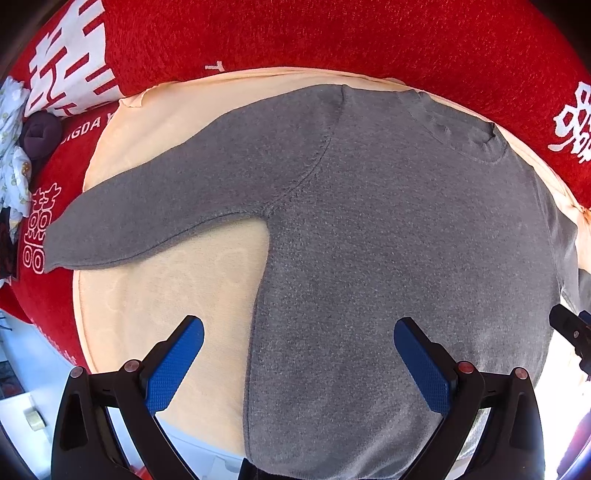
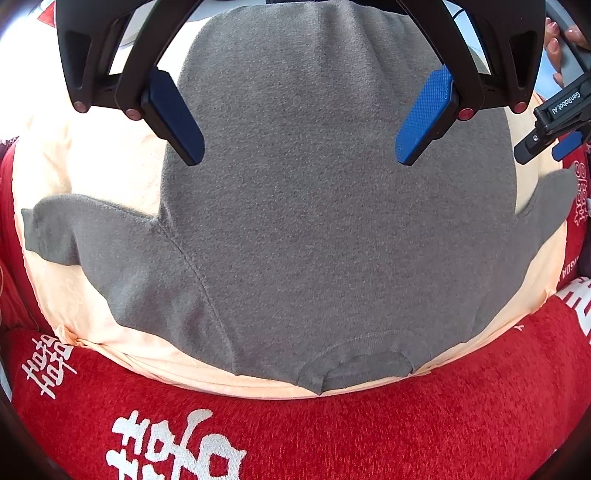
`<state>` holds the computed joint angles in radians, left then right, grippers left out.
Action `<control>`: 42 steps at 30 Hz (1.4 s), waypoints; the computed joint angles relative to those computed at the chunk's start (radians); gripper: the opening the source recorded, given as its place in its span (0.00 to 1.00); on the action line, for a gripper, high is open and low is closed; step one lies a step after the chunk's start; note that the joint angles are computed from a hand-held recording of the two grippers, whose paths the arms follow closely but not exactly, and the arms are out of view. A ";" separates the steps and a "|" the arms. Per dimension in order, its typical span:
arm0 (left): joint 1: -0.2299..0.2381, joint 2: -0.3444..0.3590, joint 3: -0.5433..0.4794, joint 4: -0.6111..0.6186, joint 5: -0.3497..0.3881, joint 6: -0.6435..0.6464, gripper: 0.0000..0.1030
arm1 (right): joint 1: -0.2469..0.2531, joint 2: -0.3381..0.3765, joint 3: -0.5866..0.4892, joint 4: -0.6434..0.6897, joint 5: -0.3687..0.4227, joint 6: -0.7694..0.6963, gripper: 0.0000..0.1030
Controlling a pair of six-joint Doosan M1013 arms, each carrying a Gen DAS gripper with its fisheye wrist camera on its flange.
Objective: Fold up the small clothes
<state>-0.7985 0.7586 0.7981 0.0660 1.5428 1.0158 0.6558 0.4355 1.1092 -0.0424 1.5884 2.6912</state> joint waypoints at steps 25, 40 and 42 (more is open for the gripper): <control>0.076 -0.090 0.183 -0.100 -0.169 -0.032 1.00 | 0.044 0.106 -0.140 0.022 0.021 -0.060 1.00; 0.264 -0.201 0.547 -0.435 -0.714 -0.117 1.00 | 0.099 0.214 -0.275 0.093 0.033 -0.136 1.00; 0.278 -0.194 0.546 -0.482 -0.743 -0.103 1.00 | 0.102 0.219 -0.283 0.095 0.033 -0.134 1.00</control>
<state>-0.5201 0.5650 1.3437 -0.4160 0.7994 0.9125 0.7574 0.6548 0.8261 0.0526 1.6214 2.5570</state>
